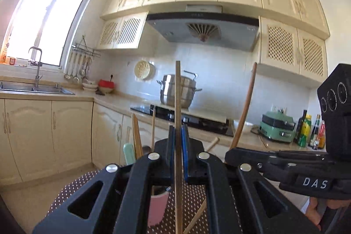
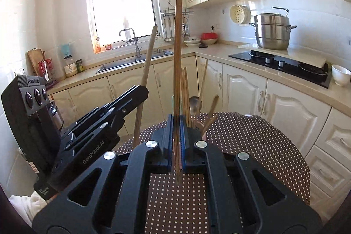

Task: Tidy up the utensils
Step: 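Lift both chopsticks upright and carry them over the pink cup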

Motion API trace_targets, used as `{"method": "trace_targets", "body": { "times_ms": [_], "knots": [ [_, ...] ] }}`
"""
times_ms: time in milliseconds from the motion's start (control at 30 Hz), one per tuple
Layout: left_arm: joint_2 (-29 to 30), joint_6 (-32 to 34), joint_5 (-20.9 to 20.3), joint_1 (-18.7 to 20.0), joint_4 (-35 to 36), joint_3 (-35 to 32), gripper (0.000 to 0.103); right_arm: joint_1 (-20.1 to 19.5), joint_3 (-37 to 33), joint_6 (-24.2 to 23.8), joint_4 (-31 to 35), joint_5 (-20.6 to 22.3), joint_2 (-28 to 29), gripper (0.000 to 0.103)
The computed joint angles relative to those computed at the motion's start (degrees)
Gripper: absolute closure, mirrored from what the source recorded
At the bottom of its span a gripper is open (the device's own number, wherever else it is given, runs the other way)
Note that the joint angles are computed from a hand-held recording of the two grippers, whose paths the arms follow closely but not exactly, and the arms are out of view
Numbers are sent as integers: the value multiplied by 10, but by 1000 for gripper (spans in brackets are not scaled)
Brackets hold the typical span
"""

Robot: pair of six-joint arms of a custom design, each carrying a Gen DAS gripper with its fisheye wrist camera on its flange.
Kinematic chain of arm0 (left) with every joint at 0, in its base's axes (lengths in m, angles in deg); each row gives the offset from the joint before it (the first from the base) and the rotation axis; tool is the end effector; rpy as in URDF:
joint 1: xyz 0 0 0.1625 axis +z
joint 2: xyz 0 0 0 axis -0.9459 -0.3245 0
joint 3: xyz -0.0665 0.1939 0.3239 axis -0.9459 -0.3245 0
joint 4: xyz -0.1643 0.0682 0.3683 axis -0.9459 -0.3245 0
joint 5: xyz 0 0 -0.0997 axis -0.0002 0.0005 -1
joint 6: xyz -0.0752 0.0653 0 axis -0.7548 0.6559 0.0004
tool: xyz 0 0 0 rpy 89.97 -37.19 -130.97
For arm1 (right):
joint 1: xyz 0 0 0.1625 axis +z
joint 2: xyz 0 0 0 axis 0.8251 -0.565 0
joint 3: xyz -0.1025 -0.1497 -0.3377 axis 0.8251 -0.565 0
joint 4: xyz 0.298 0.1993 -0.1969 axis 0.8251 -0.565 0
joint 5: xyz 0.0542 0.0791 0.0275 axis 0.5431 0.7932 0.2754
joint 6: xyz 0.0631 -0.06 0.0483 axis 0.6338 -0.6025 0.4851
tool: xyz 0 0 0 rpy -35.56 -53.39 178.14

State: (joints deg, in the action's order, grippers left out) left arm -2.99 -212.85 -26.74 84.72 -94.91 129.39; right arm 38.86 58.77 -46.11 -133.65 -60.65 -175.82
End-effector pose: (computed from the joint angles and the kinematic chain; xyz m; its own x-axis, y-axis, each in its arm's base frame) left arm -0.3460 -0.3070 0.0698 -0.7820 0.3717 -0.5003 0.5682 0.0953 -0.8174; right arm 0.1553 -0.2981 0.3295 -0.7225 -0.4269 0.5438 -0.6898 0.3918 -0.6088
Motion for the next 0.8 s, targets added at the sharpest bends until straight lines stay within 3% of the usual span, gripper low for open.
{"method": "trace_targets", "body": {
  "times_ms": [333, 633, 800],
  "knots": [
    [-36, 83, 37, 55, -145, 24, 97, 37, -43, 13, -68, -10, 104, 97],
    [-6, 174, 66, 100, -285, 16, 97, 40, -75, 11, -130, -11, 165, 97],
    [29, 175, 86, 130, -316, -9, 97, 29, -90, 13, -134, -1, 183, 97]
  ]
}}
